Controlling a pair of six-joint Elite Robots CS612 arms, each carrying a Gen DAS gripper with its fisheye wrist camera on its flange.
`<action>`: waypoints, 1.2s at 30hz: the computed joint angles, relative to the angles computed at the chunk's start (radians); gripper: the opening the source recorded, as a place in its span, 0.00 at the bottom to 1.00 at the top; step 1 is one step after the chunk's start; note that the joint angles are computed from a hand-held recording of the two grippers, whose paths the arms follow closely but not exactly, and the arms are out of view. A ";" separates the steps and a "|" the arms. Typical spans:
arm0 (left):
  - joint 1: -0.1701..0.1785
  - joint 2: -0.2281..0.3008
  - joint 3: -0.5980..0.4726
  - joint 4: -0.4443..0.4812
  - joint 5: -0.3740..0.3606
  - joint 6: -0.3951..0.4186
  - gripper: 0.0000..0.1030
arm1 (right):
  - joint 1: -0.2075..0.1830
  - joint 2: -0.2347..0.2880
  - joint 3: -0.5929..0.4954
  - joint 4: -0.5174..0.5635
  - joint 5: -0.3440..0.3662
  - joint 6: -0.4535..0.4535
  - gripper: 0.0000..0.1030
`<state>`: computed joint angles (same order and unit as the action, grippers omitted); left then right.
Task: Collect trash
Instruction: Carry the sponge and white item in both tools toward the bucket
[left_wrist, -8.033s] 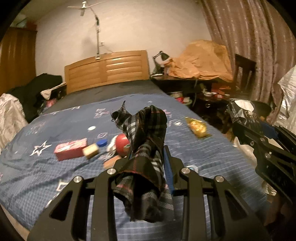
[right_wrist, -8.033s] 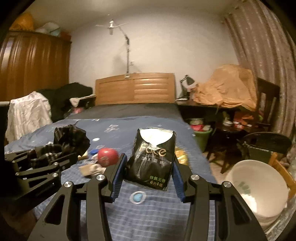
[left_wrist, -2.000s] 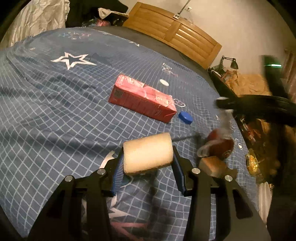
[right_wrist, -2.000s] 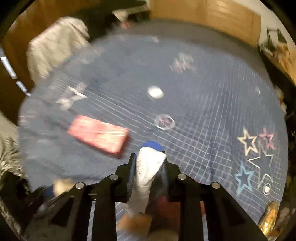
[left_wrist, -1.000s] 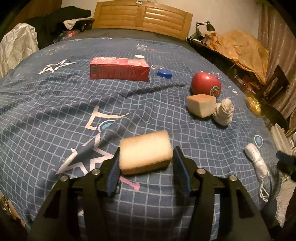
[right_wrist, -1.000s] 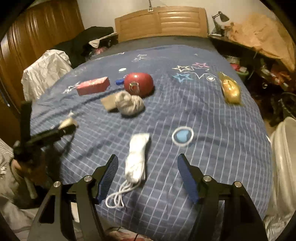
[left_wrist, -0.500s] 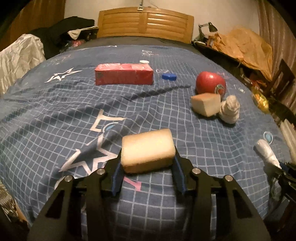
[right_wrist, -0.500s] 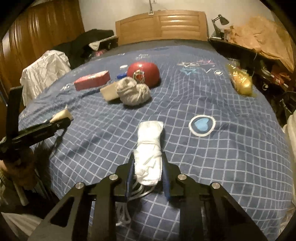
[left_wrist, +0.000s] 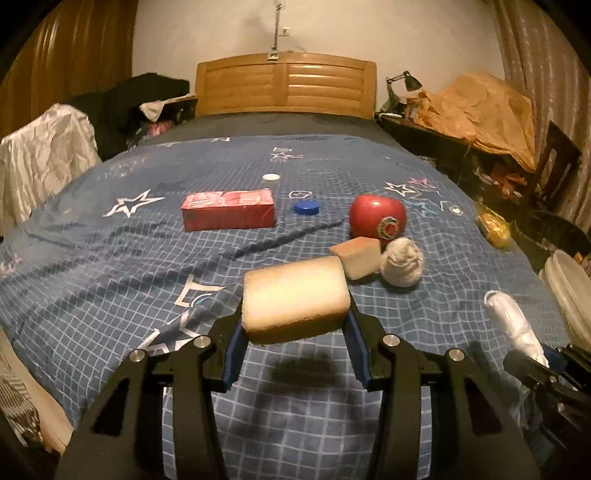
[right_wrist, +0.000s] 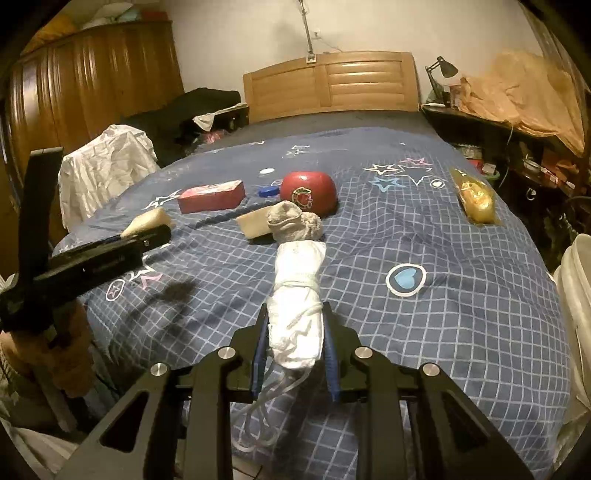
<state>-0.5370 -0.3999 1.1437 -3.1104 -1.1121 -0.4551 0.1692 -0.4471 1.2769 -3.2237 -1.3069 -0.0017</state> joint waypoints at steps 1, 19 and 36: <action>-0.003 0.001 -0.003 0.008 0.005 0.002 0.43 | 0.001 -0.002 0.005 -0.002 0.000 0.001 0.27; -0.019 -0.002 -0.013 0.053 0.037 0.012 0.43 | -0.010 -0.016 0.039 -0.041 0.024 0.018 0.27; -0.040 0.010 -0.046 0.045 0.060 0.061 0.43 | -0.026 -0.026 0.065 -0.118 0.003 0.062 0.27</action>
<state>-0.5770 -0.3901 1.0980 -3.0651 -1.0523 -0.3940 0.1428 -0.4728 1.3420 -3.3416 -1.3043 0.0606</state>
